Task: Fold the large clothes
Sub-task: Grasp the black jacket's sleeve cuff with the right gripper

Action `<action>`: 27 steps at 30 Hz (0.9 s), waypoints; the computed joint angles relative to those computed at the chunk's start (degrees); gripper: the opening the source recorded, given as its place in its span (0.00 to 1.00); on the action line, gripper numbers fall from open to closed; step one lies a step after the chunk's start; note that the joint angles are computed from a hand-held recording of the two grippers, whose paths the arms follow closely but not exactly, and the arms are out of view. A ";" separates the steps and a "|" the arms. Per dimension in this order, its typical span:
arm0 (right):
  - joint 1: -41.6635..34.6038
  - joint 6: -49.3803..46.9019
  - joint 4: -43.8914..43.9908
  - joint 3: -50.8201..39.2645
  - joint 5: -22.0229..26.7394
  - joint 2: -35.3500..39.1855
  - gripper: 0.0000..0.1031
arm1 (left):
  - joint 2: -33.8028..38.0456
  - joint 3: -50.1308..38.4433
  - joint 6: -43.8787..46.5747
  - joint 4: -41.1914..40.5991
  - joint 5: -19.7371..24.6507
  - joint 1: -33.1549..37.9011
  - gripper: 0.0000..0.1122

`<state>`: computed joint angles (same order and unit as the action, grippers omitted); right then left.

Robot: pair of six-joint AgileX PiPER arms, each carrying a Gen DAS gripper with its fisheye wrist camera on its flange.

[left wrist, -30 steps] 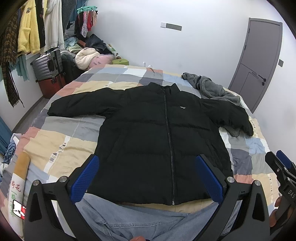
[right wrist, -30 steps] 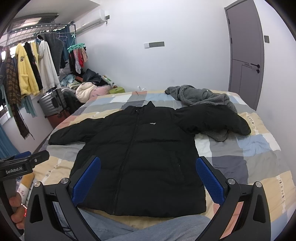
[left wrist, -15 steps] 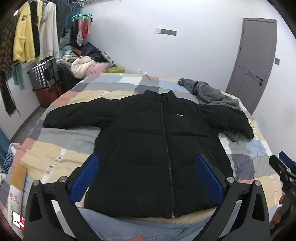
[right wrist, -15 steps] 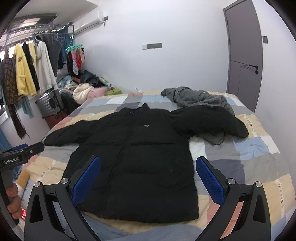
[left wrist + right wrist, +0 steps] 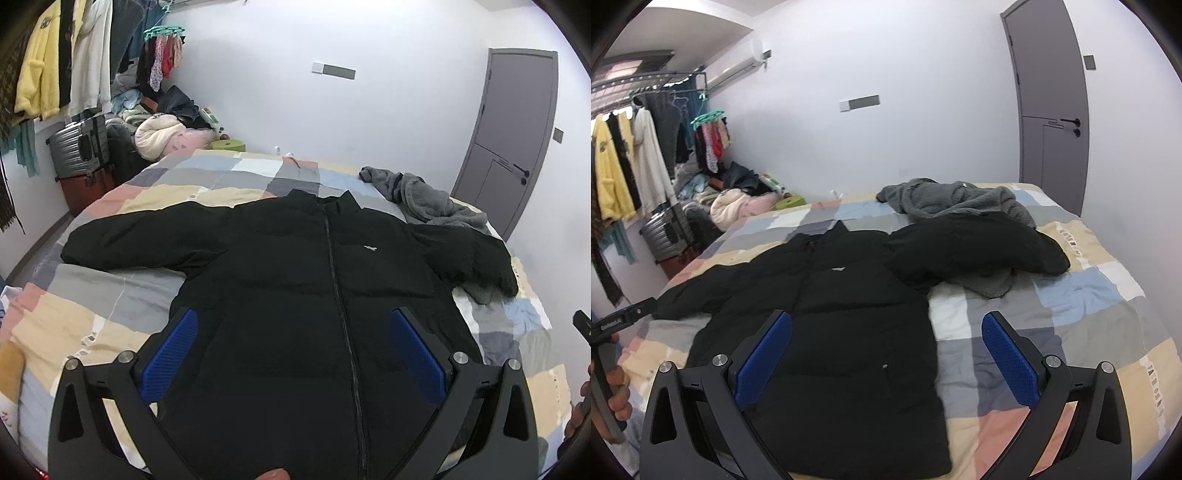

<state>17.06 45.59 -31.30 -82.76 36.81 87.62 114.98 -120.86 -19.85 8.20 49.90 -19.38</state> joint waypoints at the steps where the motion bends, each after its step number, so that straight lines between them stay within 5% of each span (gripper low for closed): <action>1: -0.72 -0.38 0.20 -0.18 -0.52 0.33 1.00 | 1.25 -1.21 0.01 0.61 0.77 0.01 0.92; 8: -8.50 -6.78 4.30 -2.89 -7.02 4.85 1.00 | 5.87 -4.09 1.50 -1.13 0.90 1.65 0.92; 16: -22.05 -21.38 25.70 -11.34 -13.31 15.58 1.00 | 8.73 -4.97 3.01 -2.09 -1.47 1.91 0.92; 27: -38.50 -43.99 66.10 -32.46 -6.51 38.49 0.95 | 15.63 -10.93 2.71 -2.67 -4.47 1.94 0.92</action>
<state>-21.45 1.60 34.81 -115.21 30.29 126.11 130.61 -131.79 -17.14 5.53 45.43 -17.43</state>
